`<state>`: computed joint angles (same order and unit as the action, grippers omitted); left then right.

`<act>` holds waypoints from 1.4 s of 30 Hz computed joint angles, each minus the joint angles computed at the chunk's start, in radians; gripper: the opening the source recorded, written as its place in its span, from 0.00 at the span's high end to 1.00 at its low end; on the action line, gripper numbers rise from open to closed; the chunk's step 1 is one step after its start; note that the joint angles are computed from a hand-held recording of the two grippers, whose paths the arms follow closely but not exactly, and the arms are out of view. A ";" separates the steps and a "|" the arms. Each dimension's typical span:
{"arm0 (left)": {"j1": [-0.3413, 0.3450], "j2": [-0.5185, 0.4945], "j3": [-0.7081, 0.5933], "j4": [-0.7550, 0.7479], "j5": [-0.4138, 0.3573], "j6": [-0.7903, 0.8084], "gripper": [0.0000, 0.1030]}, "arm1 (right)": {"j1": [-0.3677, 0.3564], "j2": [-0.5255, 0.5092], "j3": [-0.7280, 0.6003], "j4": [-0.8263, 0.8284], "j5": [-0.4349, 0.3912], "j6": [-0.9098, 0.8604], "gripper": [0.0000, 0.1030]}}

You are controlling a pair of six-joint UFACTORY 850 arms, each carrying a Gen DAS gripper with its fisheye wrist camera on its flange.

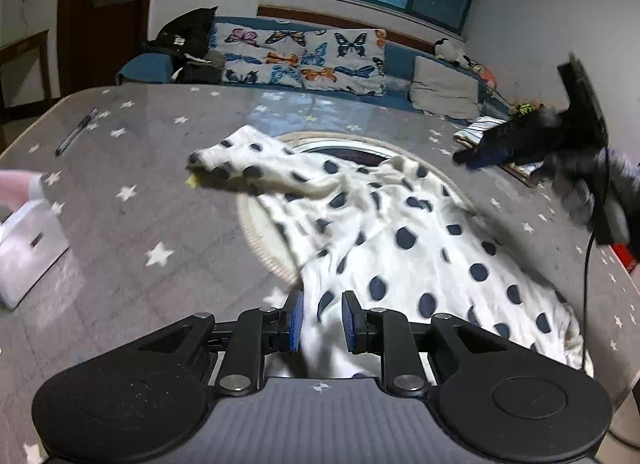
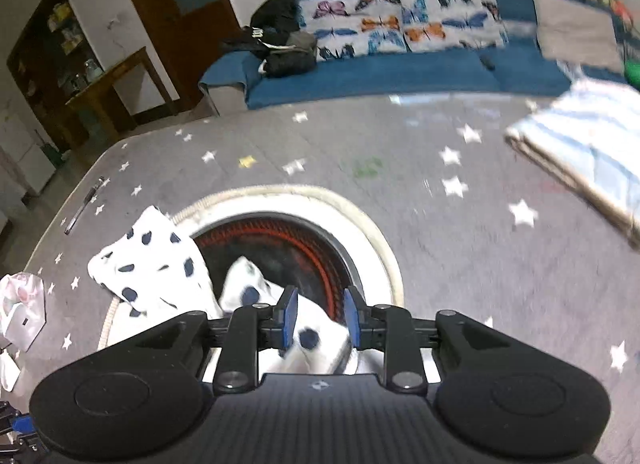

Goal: Fold clothes

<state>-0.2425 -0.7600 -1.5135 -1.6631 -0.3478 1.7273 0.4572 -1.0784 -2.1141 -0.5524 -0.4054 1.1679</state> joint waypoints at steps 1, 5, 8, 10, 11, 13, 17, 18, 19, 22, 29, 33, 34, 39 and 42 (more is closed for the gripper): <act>-0.006 -0.003 -0.006 0.005 0.000 -0.002 0.75 | -0.004 0.006 0.021 0.001 0.017 0.007 0.75; -0.033 -0.018 -0.033 0.061 -0.003 -0.051 0.73 | -0.014 -0.001 0.040 0.009 0.048 0.007 0.75; -0.044 -0.028 -0.050 0.106 -0.007 -0.093 0.73 | -0.020 -0.009 0.049 0.066 0.072 -0.062 0.75; -0.051 -0.037 -0.062 0.140 -0.005 -0.122 0.70 | -0.021 -0.012 0.053 0.091 0.084 -0.100 0.75; -0.054 -0.041 -0.067 0.158 -0.002 -0.138 0.70 | -0.021 -0.014 0.053 0.102 0.086 -0.114 0.75; -0.058 -0.047 -0.076 0.185 -0.004 -0.162 0.70 | -0.021 -0.019 0.051 0.125 0.090 -0.142 0.75; -0.057 -0.044 -0.077 0.165 0.003 -0.142 0.65 | -0.017 -0.028 0.043 0.132 0.095 -0.175 0.75; -0.056 -0.045 -0.078 0.162 0.009 -0.141 0.64 | -0.015 -0.033 0.033 0.132 0.088 -0.187 0.75; -0.054 -0.045 -0.079 0.165 0.016 -0.147 0.64 | -0.013 -0.039 0.022 0.131 0.079 -0.197 0.75; -0.049 -0.049 -0.081 0.204 0.037 -0.196 0.64 | 0.000 -0.063 -0.025 0.086 0.028 -0.205 0.87; -0.036 -0.062 -0.082 0.292 0.054 -0.292 0.64 | 0.021 -0.053 -0.053 -0.158 -0.059 -0.112 0.93; -0.032 -0.067 -0.085 0.290 0.048 -0.292 0.64 | 0.031 -0.068 -0.114 -0.310 -0.180 -0.104 0.94; -0.031 -0.069 -0.087 0.294 0.047 -0.297 0.64 | 0.034 -0.074 -0.132 -0.344 -0.211 -0.110 0.94; -0.029 -0.079 -0.100 0.336 0.043 -0.341 0.64 | 0.040 -0.148 -0.278 -0.553 -0.399 -0.144 0.93; -0.030 -0.081 -0.103 0.349 0.043 -0.355 0.63 | 0.033 -0.180 -0.336 -0.629 -0.451 -0.150 0.92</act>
<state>-0.2723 -0.8413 -1.6169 -1.3146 -0.3046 1.3725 0.4906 -1.2585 -2.4496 -1.1818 -0.8560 1.0178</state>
